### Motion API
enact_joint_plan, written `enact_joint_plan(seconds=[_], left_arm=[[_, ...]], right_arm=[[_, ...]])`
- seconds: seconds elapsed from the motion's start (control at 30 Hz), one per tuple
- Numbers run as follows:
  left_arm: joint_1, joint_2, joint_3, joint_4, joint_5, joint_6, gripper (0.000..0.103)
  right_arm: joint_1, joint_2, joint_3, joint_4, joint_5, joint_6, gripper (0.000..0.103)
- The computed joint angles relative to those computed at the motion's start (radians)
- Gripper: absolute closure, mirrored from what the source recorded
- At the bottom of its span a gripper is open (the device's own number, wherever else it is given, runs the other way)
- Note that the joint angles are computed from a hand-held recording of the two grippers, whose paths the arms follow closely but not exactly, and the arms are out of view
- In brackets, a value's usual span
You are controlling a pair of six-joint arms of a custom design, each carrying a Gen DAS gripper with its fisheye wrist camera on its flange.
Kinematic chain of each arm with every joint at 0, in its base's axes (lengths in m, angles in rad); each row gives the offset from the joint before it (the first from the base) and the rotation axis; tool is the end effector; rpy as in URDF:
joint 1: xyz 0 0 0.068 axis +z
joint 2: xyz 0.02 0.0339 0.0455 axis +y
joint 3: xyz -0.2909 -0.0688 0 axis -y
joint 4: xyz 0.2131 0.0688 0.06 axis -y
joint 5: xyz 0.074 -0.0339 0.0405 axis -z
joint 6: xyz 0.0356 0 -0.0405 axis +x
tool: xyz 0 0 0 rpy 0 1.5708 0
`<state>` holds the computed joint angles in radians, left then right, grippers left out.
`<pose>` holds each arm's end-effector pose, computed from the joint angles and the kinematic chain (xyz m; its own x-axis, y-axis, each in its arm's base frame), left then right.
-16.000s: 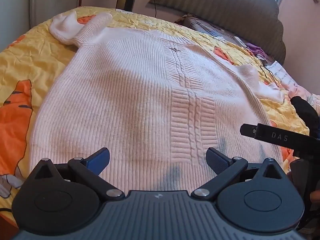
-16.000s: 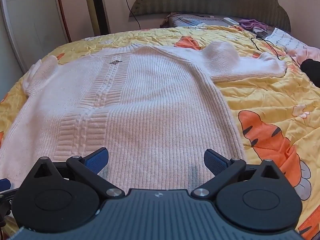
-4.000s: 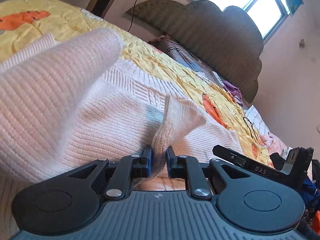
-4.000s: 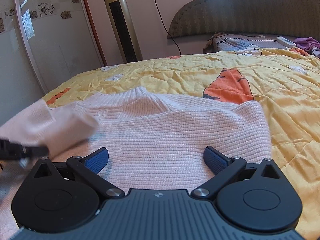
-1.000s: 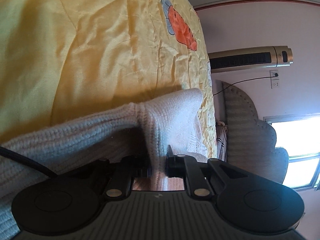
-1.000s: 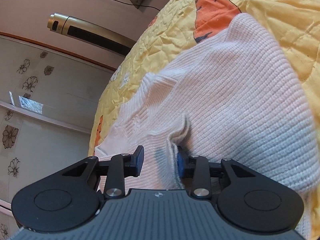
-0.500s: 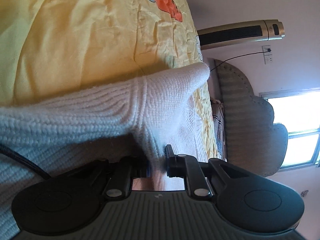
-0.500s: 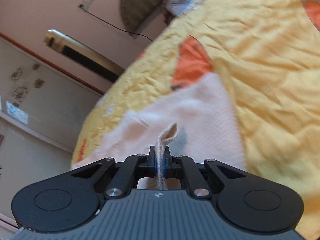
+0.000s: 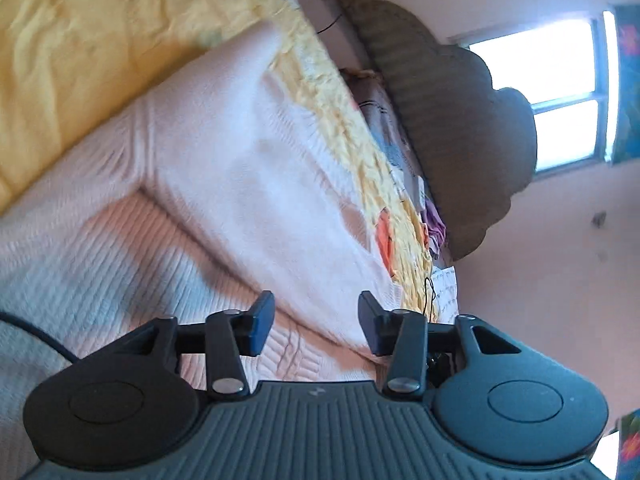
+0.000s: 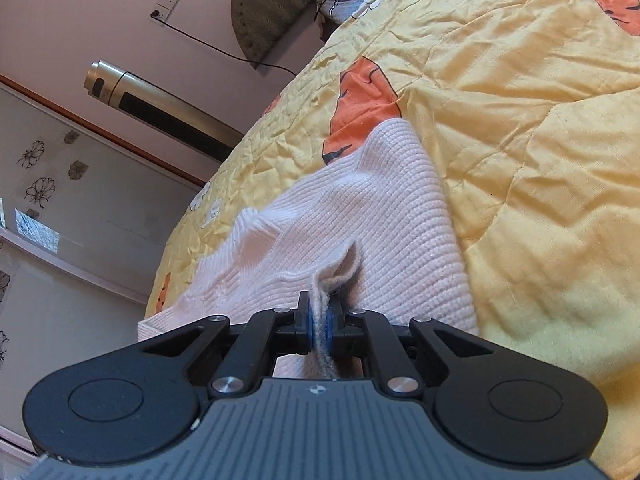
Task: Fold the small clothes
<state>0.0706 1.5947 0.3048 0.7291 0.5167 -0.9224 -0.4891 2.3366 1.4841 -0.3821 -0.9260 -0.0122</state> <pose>0.2332 -0.0011 0.1604 -0.6041 -0.7375 -0.3020 -0.2079 0.5117 -0.8336 0.4005 -0.1809 0.1122 -0.8339 0.4355 -0.3391 0.0395 0.6598 0.7504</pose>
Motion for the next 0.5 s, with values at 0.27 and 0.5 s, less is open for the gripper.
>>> enact_joint_plan(seconds=[0.27, 0.5], left_arm=[[-0.031, 0.168, 0.444, -0.334, -0.609, 0.449, 0.020], [-0.059, 0.428, 0.792, -0.703, -0.602, 0.609, 0.043]], right_arm=[[0.029, 0.007, 0.066, -0.115, 0.036, -0.077, 0.078], [0.054, 0.021, 0.165, -0.247, 0.094, -0.155, 0.077]])
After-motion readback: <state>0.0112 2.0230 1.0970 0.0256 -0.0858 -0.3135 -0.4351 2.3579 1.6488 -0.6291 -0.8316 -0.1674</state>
